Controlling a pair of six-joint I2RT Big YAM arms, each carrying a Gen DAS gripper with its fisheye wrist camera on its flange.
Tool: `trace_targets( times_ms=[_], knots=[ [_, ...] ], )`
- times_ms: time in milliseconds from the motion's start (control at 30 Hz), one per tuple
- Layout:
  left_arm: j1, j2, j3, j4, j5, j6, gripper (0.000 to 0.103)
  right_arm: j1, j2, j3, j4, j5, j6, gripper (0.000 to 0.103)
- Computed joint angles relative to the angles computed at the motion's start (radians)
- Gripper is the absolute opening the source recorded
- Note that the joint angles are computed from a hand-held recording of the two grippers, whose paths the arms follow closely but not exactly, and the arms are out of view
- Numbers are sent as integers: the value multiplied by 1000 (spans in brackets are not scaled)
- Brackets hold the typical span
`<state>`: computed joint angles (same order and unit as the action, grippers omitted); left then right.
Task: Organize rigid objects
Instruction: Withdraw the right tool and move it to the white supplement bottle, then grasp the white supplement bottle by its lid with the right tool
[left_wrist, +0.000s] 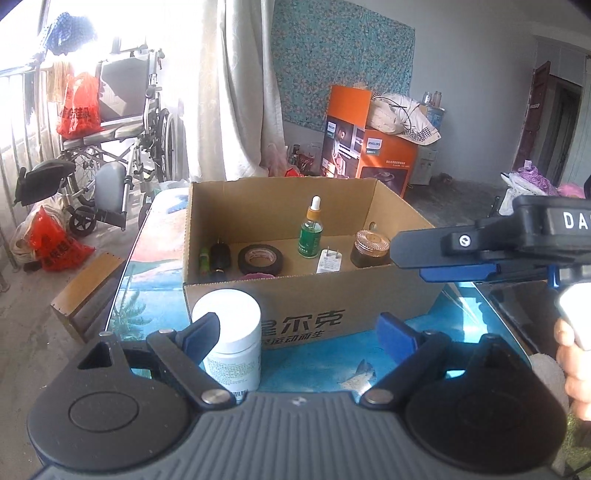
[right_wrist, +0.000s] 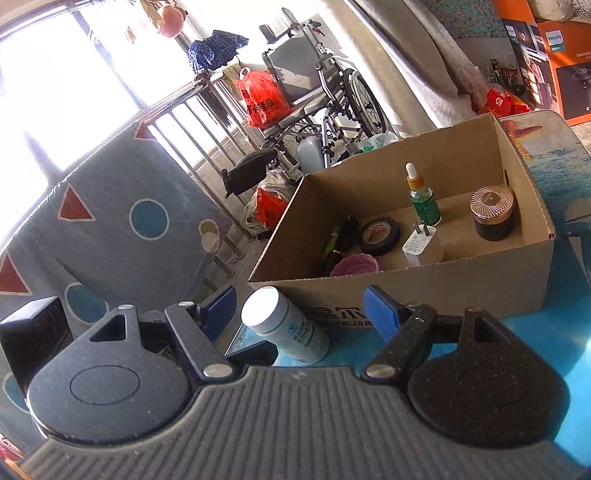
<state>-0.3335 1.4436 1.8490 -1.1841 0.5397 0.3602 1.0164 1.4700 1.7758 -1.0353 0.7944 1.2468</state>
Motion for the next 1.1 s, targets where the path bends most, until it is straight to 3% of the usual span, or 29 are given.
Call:
trace_targets(
  times_ms=[533, 667, 900, 1100],
  knots=[
    [-3, 18, -118, 175, -84, -16, 93, -95, 108, 73, 56, -189, -109, 76],
    [-10, 34, -119, 193, -96, -16, 91, -118, 136, 90, 85, -232, -140, 76],
    [-17, 49, -122, 194, -97, -23, 72, -156, 177, 111, 130, -299, -166, 73],
    [-24, 45, -127, 206, -126, -38, 55, -179, 175, 76, 175, -344, -159, 54]
  ],
)
